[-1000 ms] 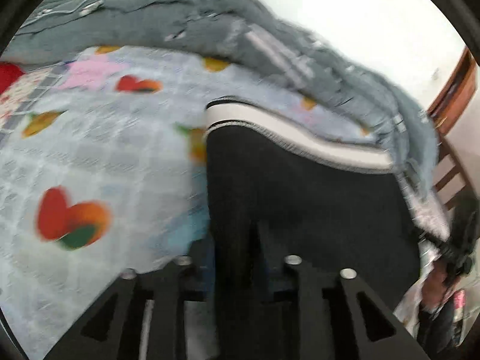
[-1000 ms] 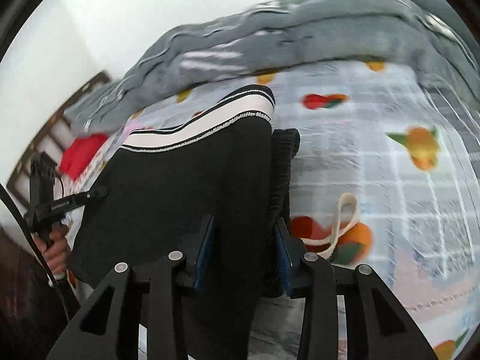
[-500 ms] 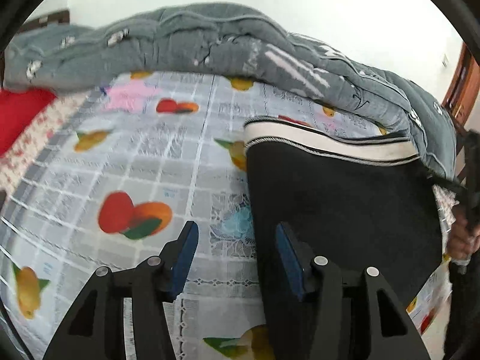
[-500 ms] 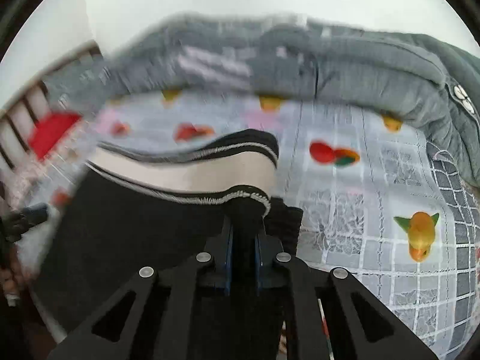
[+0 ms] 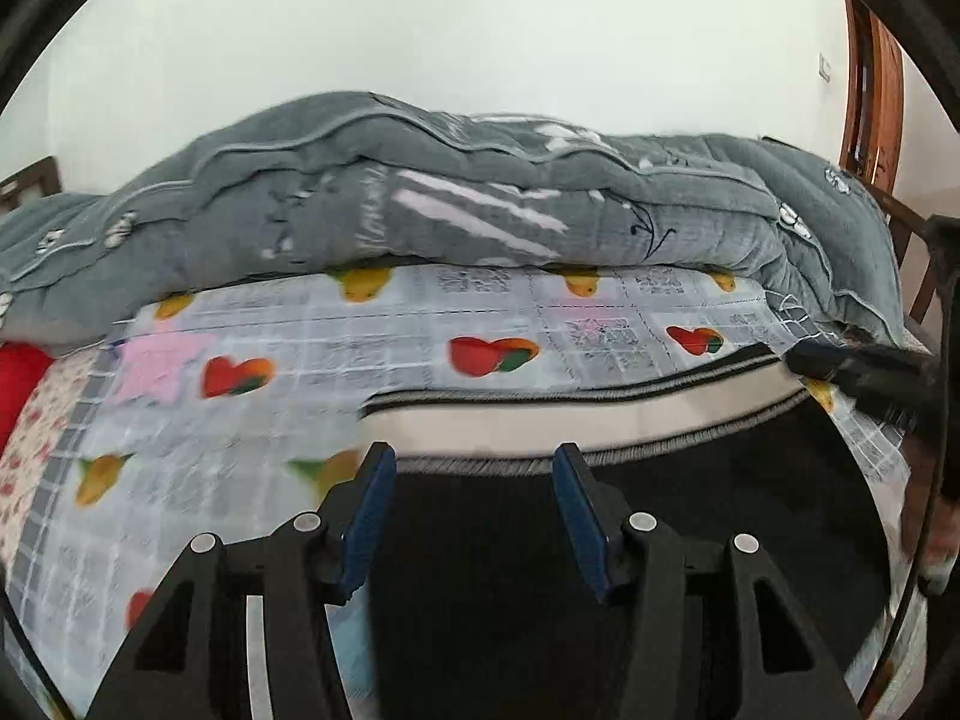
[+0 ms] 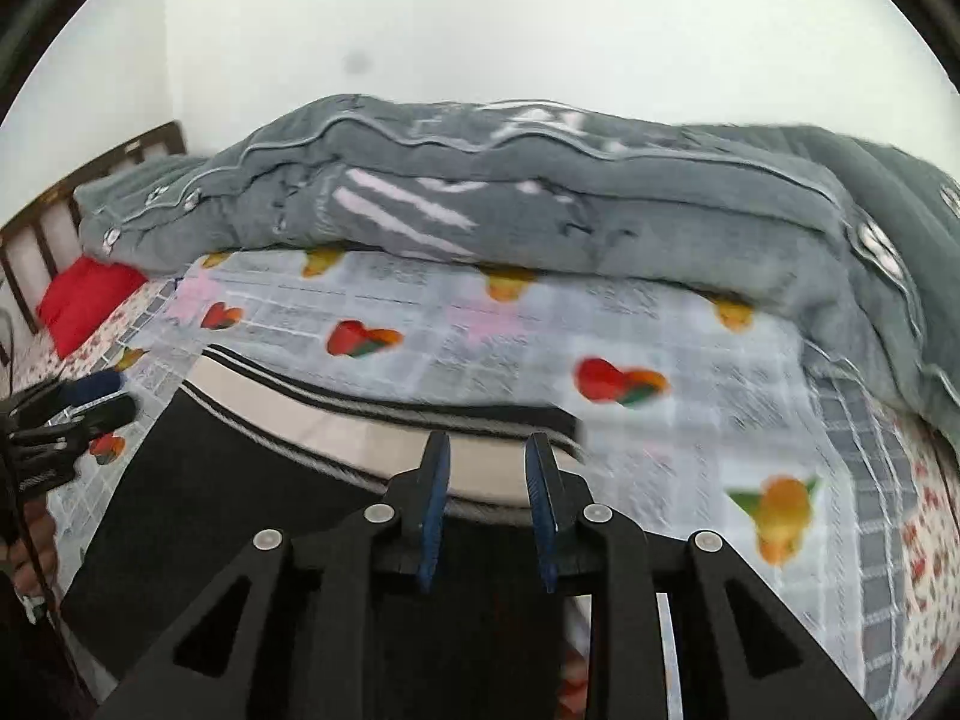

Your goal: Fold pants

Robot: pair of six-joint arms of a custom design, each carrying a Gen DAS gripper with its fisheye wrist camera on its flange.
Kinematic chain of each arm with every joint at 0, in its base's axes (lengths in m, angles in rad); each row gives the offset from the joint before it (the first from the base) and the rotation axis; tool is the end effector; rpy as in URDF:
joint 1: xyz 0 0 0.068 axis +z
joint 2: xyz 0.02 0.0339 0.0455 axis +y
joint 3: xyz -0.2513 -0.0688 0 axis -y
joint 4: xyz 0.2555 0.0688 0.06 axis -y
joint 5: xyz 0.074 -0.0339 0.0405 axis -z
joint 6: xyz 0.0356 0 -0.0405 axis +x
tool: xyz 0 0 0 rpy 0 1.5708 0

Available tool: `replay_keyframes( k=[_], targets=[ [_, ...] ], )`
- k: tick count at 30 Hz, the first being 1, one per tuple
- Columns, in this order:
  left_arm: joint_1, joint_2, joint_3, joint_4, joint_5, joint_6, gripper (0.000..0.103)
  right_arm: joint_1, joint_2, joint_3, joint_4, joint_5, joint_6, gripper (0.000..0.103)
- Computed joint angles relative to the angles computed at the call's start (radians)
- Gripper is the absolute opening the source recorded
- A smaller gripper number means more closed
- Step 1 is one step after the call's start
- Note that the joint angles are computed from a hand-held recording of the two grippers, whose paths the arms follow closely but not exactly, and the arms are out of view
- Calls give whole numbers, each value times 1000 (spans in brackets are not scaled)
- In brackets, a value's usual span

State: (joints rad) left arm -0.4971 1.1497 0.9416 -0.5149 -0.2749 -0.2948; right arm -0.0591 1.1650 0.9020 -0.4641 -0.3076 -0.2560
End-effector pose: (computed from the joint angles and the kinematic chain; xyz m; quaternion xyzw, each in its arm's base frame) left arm 0.2339 -0.1159 0.2771 0.0351 0.9040 -0.0419 0.4241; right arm 0.2639 -0.0048 0.2642 -0.1510 0.8910 0.0745 0.4215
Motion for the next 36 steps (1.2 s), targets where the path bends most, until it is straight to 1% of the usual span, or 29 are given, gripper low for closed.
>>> replay_keyframes(
  k=[2,3,4,5,6,7,8,11,16,22,28,36],
  targets=[
    [6,126,34,26,-25,6,57,54,132,34,37,57,18,26],
    [19,211,62,15,-37,-2,59,79,207,46,58,116,28,26],
    [31,260,76,8,-26,-9,60,88,247,34,107,151,30,26],
    [38,276,75,25,-12,-4,60,77,253,20,148,129,28,26],
    [41,267,69,52,-7,17,60,62,263,47,124,98,24,26],
    [43,270,78,61,-8,31,62,57,282,76,101,96,24,26],
    [48,291,101,60,-9,41,63,52,293,82,105,95,18,26],
    [61,364,153,79,-15,62,64,59,342,109,147,105,-3,26],
    [79,395,157,125,-1,50,65,36,445,178,180,33,24,26],
    [71,401,151,138,-21,46,68,64,425,132,249,83,18,27],
    [75,409,154,144,-12,38,71,40,421,118,265,40,26,28],
    [81,412,153,149,-13,37,73,39,416,112,271,34,29,28]
  ],
)
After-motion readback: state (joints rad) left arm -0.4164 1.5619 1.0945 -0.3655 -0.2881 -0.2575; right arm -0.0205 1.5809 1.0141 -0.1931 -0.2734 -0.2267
